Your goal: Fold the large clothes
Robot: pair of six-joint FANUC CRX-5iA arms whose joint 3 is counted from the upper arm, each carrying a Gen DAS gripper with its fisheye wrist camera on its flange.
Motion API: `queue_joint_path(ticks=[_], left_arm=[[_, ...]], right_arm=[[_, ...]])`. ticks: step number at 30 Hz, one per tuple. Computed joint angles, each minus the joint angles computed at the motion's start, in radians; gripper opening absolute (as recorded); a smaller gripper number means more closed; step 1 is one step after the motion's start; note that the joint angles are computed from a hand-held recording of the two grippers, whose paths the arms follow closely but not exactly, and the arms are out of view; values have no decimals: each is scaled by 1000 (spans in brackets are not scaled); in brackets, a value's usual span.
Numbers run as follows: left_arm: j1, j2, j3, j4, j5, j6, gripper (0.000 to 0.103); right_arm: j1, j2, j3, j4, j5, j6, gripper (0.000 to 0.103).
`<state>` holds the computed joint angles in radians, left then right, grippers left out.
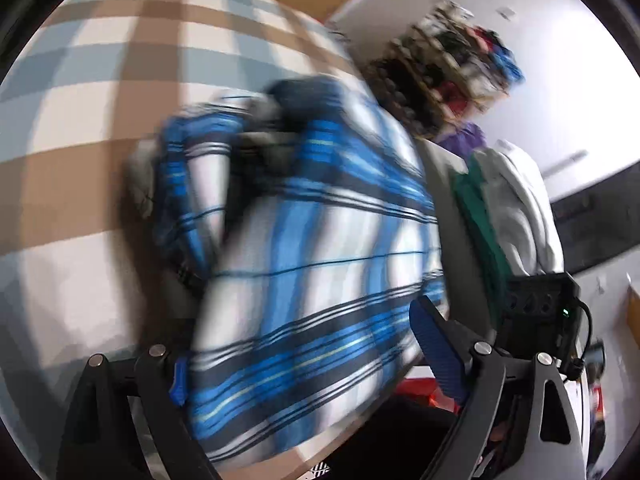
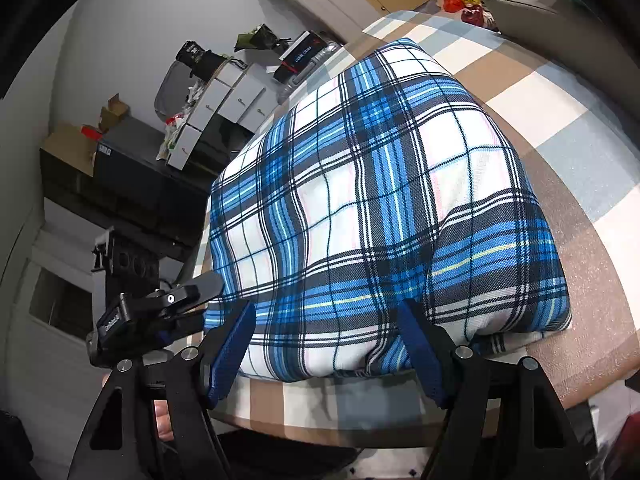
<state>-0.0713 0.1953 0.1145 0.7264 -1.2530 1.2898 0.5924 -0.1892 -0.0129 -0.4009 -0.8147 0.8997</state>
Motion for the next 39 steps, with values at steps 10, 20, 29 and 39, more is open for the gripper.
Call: queue_joint_path(ticks=[10, 20, 29, 39], left_arm=[[25, 96, 48, 120, -84, -67, 81], [149, -33, -65, 158, -29, -39, 87], [60, 91, 109, -74, -110, 90, 89], [90, 118, 104, 4, -154, 59, 43]], right_arm=[[-116, 13, 39, -226, -73, 157, 78], [-59, 0, 121, 234, -206, 92, 100], [-269, 275, 368, -94, -471, 278, 99], [-477, 326, 370, -661, -540, 461, 87]])
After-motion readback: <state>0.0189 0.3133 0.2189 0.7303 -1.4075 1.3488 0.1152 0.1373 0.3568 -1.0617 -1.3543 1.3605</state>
